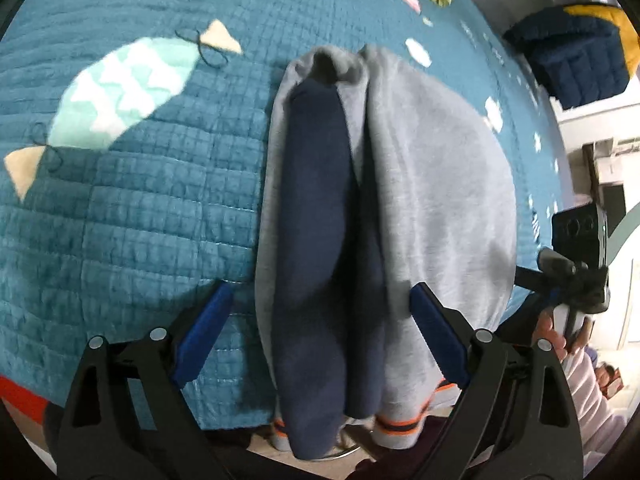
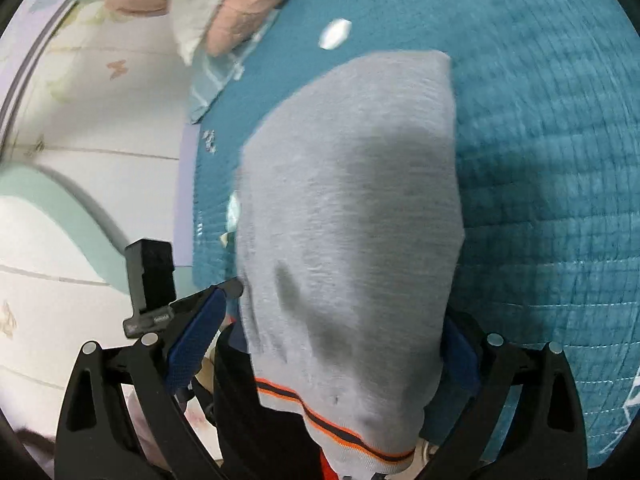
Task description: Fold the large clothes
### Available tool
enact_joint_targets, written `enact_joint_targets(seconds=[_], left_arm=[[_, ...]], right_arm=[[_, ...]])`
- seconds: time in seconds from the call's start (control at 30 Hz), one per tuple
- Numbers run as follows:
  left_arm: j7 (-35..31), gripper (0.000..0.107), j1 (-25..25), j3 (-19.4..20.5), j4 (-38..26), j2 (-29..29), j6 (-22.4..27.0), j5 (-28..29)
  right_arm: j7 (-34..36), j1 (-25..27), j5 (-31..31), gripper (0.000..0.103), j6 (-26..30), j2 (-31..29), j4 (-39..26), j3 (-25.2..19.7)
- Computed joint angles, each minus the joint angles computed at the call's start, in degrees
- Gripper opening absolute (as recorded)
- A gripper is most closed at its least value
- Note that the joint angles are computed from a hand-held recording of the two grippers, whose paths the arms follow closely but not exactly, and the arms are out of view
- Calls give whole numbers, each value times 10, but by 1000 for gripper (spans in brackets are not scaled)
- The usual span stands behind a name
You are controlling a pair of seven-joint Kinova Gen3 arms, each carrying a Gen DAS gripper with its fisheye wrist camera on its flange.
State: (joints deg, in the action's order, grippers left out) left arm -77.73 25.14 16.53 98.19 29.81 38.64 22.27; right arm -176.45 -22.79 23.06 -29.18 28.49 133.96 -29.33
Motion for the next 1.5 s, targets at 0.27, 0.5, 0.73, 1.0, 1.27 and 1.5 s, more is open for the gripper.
enact_joint_targets(seconds=[0.27, 0.5, 0.73, 1.0, 1.27, 1.5], left_arm=[[-68, 73, -62, 55, 15, 26, -42, 101], [-187, 40, -208, 209, 107, 73, -138, 260], [-103, 30, -84, 100, 94, 4, -143, 198], [-58, 29, -26, 46, 66, -63, -123, 151], [67, 29, 99, -84, -20, -158, -49, -20], [147, 29, 172, -167, -96, -206, 24, -171]], right_arm=[[71, -57, -74, 94, 111, -21, -60, 8], [71, -8, -51, 62, 151, -15, -66, -45], [141, -97, -146, 42, 212, -57, -92, 25], [206, -219, -195, 29, 339, -125, -180, 135], [198, -416, -74, 28, 524, -117, -368, 314], [238, -354, -24, 28, 611, -58, -534, 242]])
